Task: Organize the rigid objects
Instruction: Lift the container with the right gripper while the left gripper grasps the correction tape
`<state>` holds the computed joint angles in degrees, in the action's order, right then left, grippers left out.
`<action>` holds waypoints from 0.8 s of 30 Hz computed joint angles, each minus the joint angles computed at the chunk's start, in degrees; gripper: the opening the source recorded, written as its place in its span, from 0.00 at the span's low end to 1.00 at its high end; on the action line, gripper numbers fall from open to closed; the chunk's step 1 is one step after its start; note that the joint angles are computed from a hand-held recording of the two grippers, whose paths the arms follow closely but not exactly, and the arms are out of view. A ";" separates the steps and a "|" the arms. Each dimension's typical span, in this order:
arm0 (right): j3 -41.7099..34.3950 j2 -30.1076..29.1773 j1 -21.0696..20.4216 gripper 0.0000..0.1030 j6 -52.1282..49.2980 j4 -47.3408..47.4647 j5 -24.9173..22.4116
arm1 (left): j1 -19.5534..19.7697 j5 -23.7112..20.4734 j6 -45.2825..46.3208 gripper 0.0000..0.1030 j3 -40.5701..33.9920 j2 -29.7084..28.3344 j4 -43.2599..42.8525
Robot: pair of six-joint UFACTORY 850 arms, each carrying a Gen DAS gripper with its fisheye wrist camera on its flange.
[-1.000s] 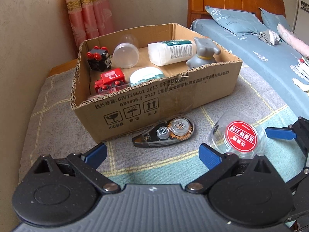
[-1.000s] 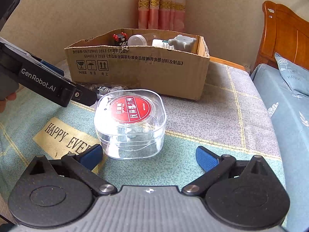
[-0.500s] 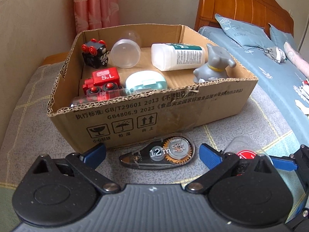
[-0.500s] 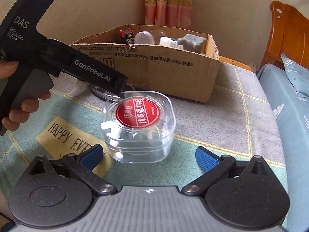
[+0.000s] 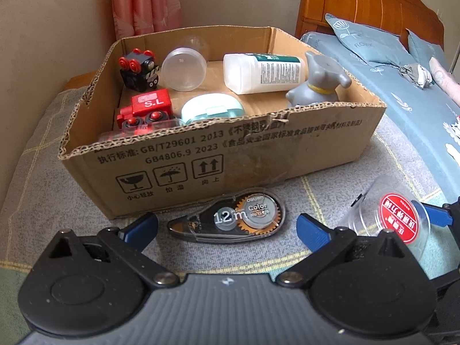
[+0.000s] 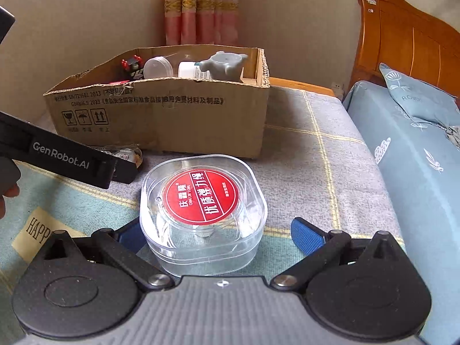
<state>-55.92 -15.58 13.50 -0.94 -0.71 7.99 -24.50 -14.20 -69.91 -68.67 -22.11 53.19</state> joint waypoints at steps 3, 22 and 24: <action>0.22 0.03 0.04 1.00 -0.37 0.38 0.42 | -1.13 -2.86 -6.00 0.99 -1.29 -1.53 4.64; -0.99 -0.03 -0.87 1.00 31.00 -35.63 -1.59 | -0.41 -5.36 -10.01 0.98 0.80 0.23 5.50; -1.70 -0.44 -0.80 1.00 36.28 -42.17 -1.75 | -0.70 -6.54 -9.18 0.98 0.17 -0.07 3.34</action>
<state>-57.61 -16.03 12.71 35.34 -42.89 6.24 -25.20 -20.74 -79.09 -68.50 -22.18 56.54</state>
